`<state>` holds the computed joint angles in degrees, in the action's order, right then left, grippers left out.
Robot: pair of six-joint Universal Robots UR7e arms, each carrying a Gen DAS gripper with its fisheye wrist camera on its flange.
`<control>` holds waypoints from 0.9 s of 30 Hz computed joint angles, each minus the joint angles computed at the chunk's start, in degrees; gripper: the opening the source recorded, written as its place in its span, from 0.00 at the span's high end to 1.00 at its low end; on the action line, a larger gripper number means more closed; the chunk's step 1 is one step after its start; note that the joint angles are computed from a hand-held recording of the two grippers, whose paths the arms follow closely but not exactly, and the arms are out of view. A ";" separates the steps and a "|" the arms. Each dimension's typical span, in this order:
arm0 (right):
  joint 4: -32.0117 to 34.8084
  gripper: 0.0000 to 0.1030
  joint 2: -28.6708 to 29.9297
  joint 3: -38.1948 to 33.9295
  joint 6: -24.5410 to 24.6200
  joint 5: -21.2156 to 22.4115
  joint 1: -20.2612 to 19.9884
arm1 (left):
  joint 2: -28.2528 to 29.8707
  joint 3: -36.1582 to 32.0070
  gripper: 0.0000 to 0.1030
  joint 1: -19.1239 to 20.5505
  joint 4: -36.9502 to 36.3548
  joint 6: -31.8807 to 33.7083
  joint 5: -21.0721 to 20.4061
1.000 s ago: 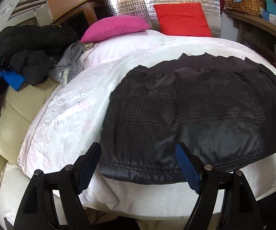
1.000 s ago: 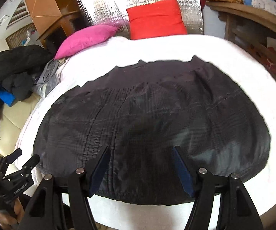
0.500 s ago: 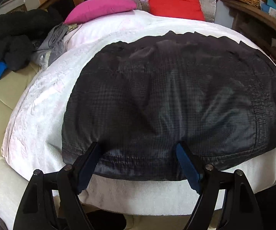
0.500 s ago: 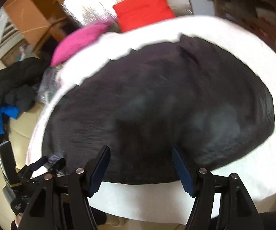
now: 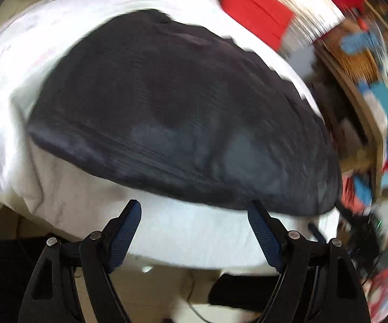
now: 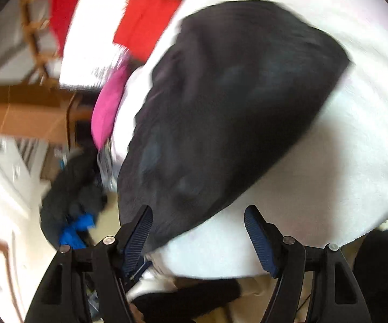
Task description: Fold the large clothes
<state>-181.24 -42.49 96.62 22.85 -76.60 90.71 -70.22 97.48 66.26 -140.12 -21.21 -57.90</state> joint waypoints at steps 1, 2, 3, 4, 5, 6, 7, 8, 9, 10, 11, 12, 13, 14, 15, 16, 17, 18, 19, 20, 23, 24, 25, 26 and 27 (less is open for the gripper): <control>-1.79 0.28 0.53 0.07 2.10 1.45 -0.80 | -0.10 -0.01 0.21 0.31 -0.58 -0.79 0.67; -3.72 0.28 1.23 -0.07 4.03 3.18 -1.59 | -0.27 0.05 0.21 0.65 -1.21 -1.63 1.18; -4.91 0.28 1.83 -0.43 5.44 4.02 -2.00 | -0.49 -0.12 0.21 1.58 -2.05 -3.41 1.56; -5.73 0.28 2.43 -0.95 6.49 4.49 -2.24 | -0.49 -0.55 0.21 2.34 -1.58 -4.97 1.90; -6.54 0.28 3.00 -1.43 7.74 4.61 -2.39 | -0.72 -0.83 0.21 3.07 -1.15 -6.68 1.77; -7.68 0.28 3.36 -1.58 9.01 4.19 -2.49 | -1.16 -0.63 0.21 3.88 -1.73 -8.04 0.96; -9.76 0.28 3.62 -1.42 10.58 3.36 -2.58 | -1.69 -0.39 0.21 4.61 -2.59 -9.10 0.38; -11.86 0.28 3.66 -1.00 11.70 2.79 -2.70 | -1.87 -0.08 0.21 4.67 -3.03 -9.59 0.45; -14.46 0.28 3.63 -0.46 12.86 2.38 -2.93 | -2.33 0.03 0.20 5.15 -3.60 -10.40 0.76; -16.97 0.28 3.42 0.20 14.14 2.09 -3.29 | -2.82 -0.14 0.19 6.06 -4.84 -10.93 0.09; -18.05 0.28 3.25 0.56 14.96 2.10 -3.61 | -2.88 -0.17 0.18 6.22 -5.13 -11.10 -0.11; -18.00 0.26 3.24 0.27 15.66 2.65 -4.03 | -2.87 -0.96 0.18 6.99 -5.59 -11.74 -0.77; -17.04 0.26 3.44 -0.56 16.02 3.32 -4.37 | -2.74 -1.67 0.18 7.47 -5.54 -12.04 -1.46; -15.82 0.25 3.57 -1.44 15.97 3.61 -4.59 | -2.61 -2.19 0.18 7.66 -5.50 -12.51 -2.04; -15.13 0.25 3.90 -2.19 16.03 3.57 -4.67 | -2.55 -2.86 0.18 7.92 -5.46 -12.56 -2.16; -15.15 0.25 3.93 -2.30 16.15 3.99 -4.99 | -2.52 -3.38 0.18 7.89 -5.25 -12.49 -1.57; -15.45 0.25 4.16 -2.77 16.38 4.67 -5.20 | -2.47 -4.04 0.18 7.89 -4.90 -12.18 -0.84; -15.56 0.25 4.44 -3.57 16.32 5.54 -5.45 | -2.27 -5.12 0.18 8.02 -4.05 -11.64 -0.19; -14.76 0.25 4.50 -4.32 16.03 5.81 -5.60 | -1.77 -7.37 0.18 8.56 -2.11 -10.67 -0.42; -13.78 0.25 4.47 -5.00 15.88 5.85 -5.73 | -1.16 -9.38 0.18 9.10 0.27 -9.50 -1.39; -11.21 0.25 4.03 -6.94 15.47 7.32 -6.55 | 1.51 -15.97 0.18 10.20 9.44 -5.54 -3.60; -11.32 0.25 3.53 -6.82 14.95 6.76 -6.71 | 3.05 -19.31 0.18 10.93 12.90 -2.27 -5.89; -11.09 0.25 2.87 -6.99 13.50 5.44 -6.78 | 4.28 -21.88 0.18 11.60 15.44 0.04 -8.15; -9.56 0.21 2.56 -7.87 11.90 6.52 -7.33 | 5.55 -24.37 0.18 12.21 18.08 1.74 -10.29; -7.06 0.15 2.63 -9.09 11.24 9.49 -8.04 | 6.76 -26.50 0.18 12.74 19.97 2.97 -12.16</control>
<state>-188.29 -39.87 87.53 34.09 -67.11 82.68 -63.45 70.98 78.99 -120.15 -18.24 -70.06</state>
